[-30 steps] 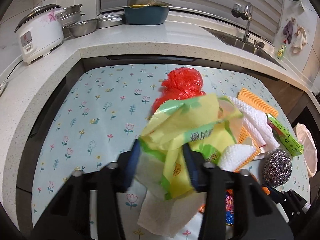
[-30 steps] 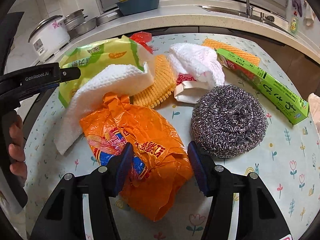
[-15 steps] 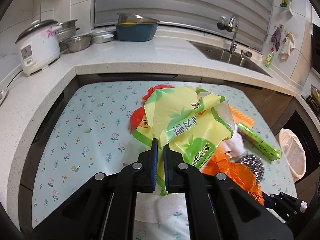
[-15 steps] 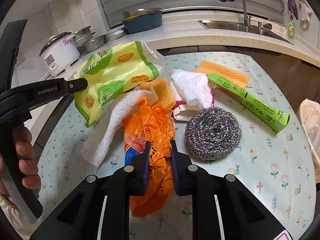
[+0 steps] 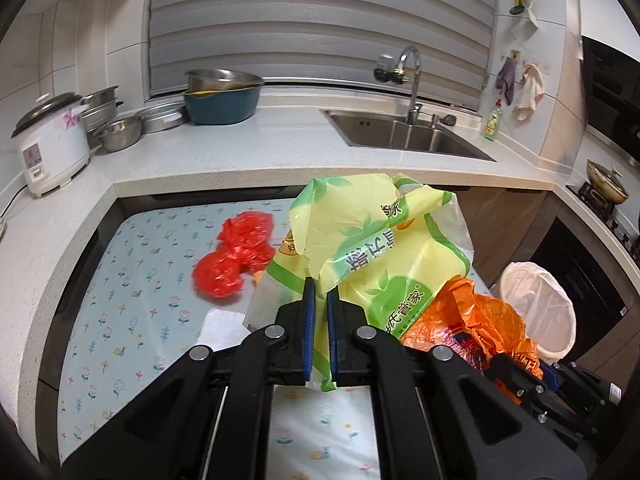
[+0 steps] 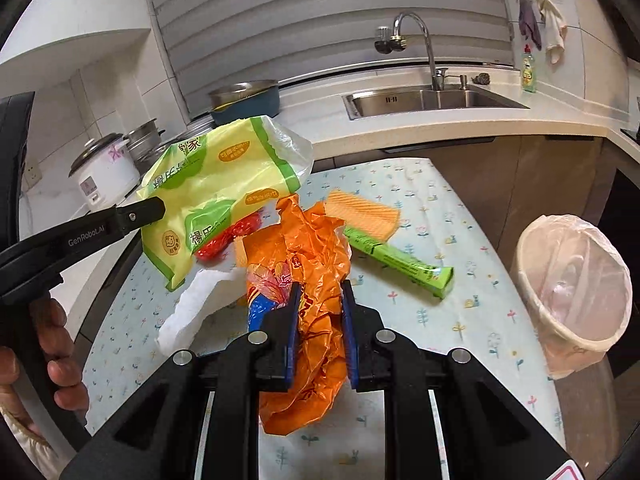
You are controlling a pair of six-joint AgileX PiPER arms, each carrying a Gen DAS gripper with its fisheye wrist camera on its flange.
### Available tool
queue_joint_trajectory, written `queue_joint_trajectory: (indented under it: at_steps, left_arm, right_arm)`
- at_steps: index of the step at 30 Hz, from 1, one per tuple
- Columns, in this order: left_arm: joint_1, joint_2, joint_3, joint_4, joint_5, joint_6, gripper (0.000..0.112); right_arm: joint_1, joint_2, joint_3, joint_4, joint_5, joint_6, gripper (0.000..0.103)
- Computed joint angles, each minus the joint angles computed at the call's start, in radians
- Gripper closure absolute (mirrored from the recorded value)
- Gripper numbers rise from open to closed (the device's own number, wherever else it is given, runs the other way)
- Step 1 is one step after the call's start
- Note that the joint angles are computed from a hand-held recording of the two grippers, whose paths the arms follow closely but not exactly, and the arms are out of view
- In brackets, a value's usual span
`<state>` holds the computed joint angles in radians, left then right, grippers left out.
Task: Collect trash
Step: 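Carry both bags to the bin and open both grippers to drop them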
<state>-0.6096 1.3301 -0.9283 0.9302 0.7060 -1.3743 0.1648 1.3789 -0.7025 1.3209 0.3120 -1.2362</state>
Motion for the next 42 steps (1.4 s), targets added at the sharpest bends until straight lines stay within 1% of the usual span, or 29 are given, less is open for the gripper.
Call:
queue_joint_trajectory:
  at_steps: [6,10,14,19,26,31,37,41,42]
  left_arm:
    - [-0.114,0.103,-0.120,0.014,0.057,-0.026,0.107]
    - [-0.171,0.190,-0.219,0.009,0.076,-0.018,0.107]
    - [-0.217,0.285,-0.324,-0.002,0.086,0.005,0.107]
    - [-0.246,0.409,-0.472,-0.045,0.088,0.071,0.107]
    - [-0.260,0.594,-0.697,-0.154,0.085,0.210,0.107]
    - [-0.264,0.761,-0.919,-0.257,0.114,0.351,0.107]
    - [-0.257,0.981,-1.239,-0.404,0.202,0.528,0.107]
    - [-0.248,1.129,-1.473,-0.479,0.294,0.621,0.107]
    - [-0.247,1.176,-1.558,-0.495,0.333,0.646,0.107]
  right_arm:
    - [-0.226,-0.034,0.009,0.010,0.126,-0.077,0.086]
    - [-0.384,-0.028,-0.002,0.011,0.208,-0.121,0.086]
    - [-0.533,0.012,-0.033,0.014,0.277,-0.164,0.086]
    - [-0.684,0.088,-0.091,0.014,0.334,-0.196,0.086]
    - [-0.810,0.202,-0.178,0.017,0.353,-0.215,0.086]
    - [-0.841,0.286,-0.242,0.016,0.330,-0.218,0.086]
    - [-0.854,0.383,-0.327,0.013,0.282,-0.192,0.086]
    - [-0.869,0.438,-0.375,0.011,0.259,-0.165,0.086]
    - [-0.871,0.447,-0.381,0.015,0.252,-0.166,0.086]
